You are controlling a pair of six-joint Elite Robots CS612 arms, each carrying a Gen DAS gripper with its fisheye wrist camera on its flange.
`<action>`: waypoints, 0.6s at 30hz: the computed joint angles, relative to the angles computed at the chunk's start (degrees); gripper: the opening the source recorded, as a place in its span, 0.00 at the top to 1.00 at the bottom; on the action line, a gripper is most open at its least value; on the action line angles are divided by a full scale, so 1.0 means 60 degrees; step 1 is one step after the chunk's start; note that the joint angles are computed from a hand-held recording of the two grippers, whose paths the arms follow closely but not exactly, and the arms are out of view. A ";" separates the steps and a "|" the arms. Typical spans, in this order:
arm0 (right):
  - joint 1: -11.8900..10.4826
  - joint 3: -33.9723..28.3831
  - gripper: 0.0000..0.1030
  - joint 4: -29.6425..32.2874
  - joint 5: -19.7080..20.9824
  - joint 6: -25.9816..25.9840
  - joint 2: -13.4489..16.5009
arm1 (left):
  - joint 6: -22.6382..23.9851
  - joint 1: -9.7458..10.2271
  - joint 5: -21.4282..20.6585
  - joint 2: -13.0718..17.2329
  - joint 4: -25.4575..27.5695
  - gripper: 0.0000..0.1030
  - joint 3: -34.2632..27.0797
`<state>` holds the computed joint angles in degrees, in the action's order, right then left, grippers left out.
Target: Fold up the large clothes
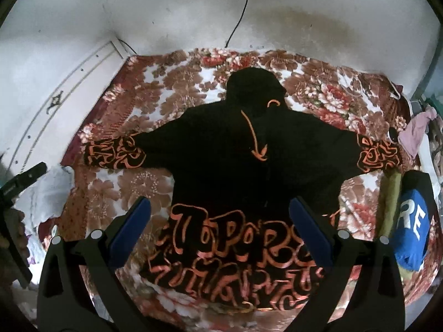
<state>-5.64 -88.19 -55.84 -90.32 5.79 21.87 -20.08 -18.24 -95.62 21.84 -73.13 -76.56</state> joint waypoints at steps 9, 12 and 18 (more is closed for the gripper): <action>0.0752 0.1418 0.04 -0.1415 -0.0842 0.0852 0.0106 | 0.0903 0.0750 -0.0122 0.0033 -0.1054 0.05 0.1297; 0.0827 0.1952 0.04 -0.1712 -0.0674 0.0924 0.0069 | 0.0659 0.0870 0.0082 0.0110 -0.1493 0.05 0.1645; 0.0930 0.3216 0.04 -0.2687 -0.0688 0.0832 0.0009 | -0.0229 0.1118 0.0229 0.0151 -0.2885 0.05 0.2855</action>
